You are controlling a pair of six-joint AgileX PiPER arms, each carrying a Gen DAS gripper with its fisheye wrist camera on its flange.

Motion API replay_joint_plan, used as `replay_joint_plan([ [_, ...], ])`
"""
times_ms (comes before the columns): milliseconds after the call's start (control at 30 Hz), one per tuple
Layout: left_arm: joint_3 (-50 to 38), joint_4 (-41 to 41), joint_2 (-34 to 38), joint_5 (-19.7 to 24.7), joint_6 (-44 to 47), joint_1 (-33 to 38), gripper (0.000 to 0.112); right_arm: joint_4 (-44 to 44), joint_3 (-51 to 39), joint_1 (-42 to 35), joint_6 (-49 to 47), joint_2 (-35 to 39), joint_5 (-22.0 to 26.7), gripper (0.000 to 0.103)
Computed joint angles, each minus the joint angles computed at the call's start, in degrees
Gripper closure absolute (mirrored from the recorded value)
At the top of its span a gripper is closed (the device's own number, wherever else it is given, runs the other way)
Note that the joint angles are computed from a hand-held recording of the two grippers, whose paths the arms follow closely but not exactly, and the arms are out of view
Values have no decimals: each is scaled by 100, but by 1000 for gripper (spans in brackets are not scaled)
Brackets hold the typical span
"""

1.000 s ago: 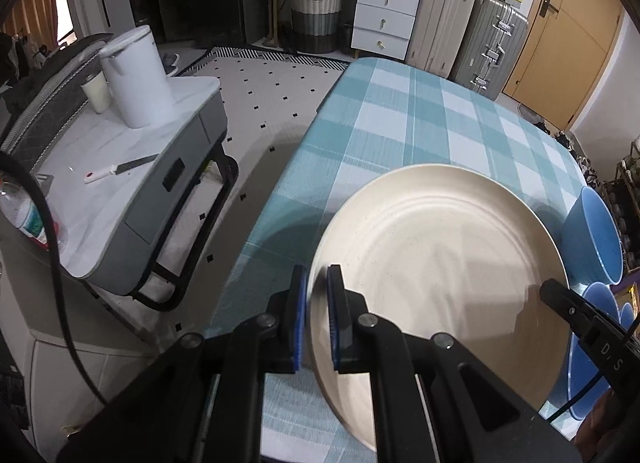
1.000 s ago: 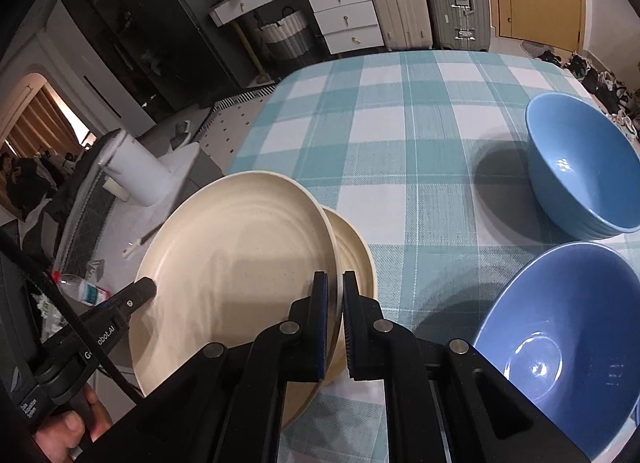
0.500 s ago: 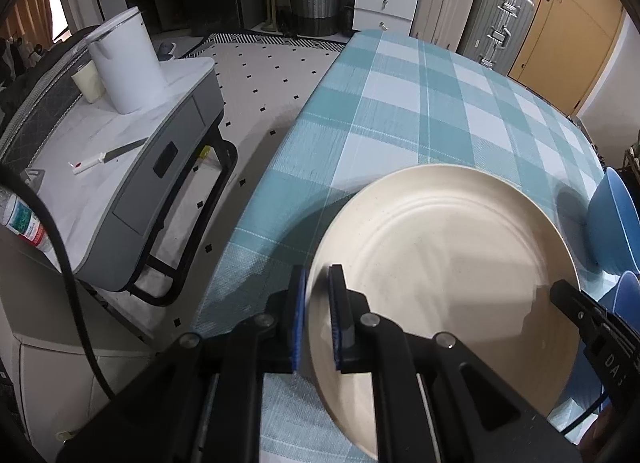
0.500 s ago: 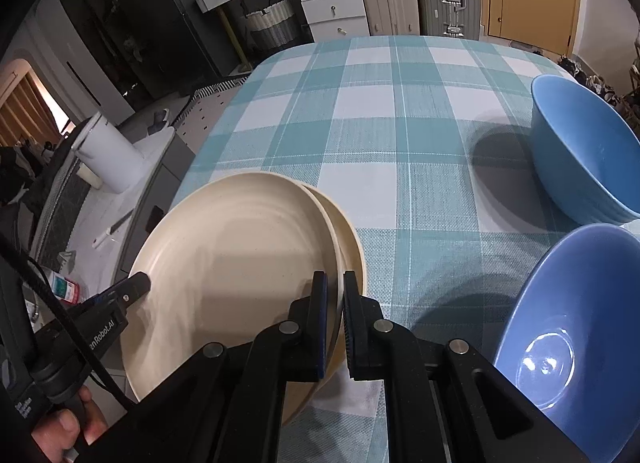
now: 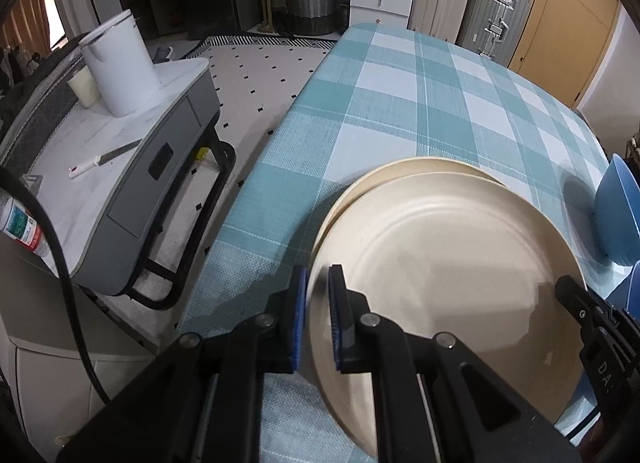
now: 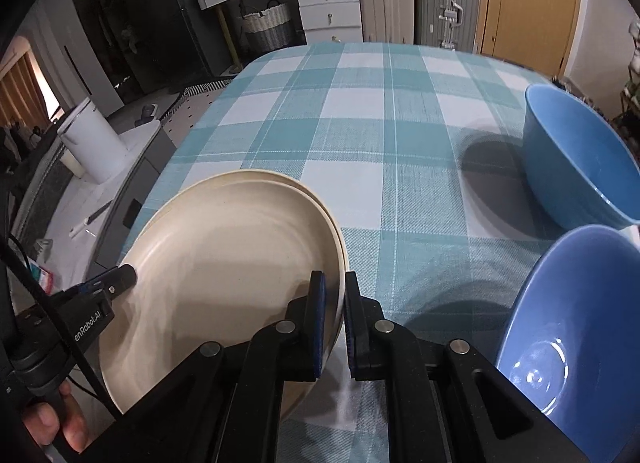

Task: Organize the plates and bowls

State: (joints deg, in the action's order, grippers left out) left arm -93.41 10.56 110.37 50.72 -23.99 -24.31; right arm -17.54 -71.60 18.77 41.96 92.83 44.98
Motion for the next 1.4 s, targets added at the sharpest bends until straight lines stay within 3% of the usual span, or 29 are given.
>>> replay_joint_plan([
  [333, 117, 69, -39, -168, -120, -6, 104, -765, 52, 260, 476, 124, 76, 93],
  [600, 180, 168, -79, -329, -187, 31, 104, -1894, 70, 683, 982, 415, 254, 91],
  [767, 211, 88, -101, -373, -95, 70, 104, -1462, 64, 518, 689, 347, 187, 89],
  [800, 227, 59, -111, -385, -83, 80, 104, -1231, 43, 453, 517, 325, 195, 83],
  [867, 239, -26, -127, -399, -52, 120, 102, -960, 50, 400, 326, 251, 215, 80],
  [967, 277, -156, -165, -460, 7, 186, 101, -1029, 147, 451, 351, 89, 165, 74],
  [1033, 254, -212, -158, -428, 65, 208, 97, -967, 119, 444, 304, 53, 182, 65],
  [1067, 207, -246, -133, -370, 103, 222, 92, -952, 119, 448, 310, 31, 190, 62],
  [1100, 171, -299, -115, -333, 146, 247, 73, -970, 107, 452, 347, 14, 202, 58],
  [1133, 183, -329, -129, -353, 148, 268, 61, -1037, 94, 464, 438, -7, 223, 51],
  [1167, 275, -399, -196, -485, 152, 316, 62, -1079, 108, 472, 505, -42, 211, 42],
  [1200, 336, -459, -238, -568, 158, 344, 62, -1124, 112, 462, 587, -67, 193, 21],
  [1233, 350, -557, -255, -599, 206, 384, 62, -1254, 174, 454, 774, -135, 122, 16],
  [1300, 276, -708, -233, -513, 268, 455, 62, -1213, 305, 354, 847, -274, -113, 15],
  [1400, 253, -927, -256, -492, 409, 526, 62, -290, 239, 2, 185, -286, -287, 15],
])
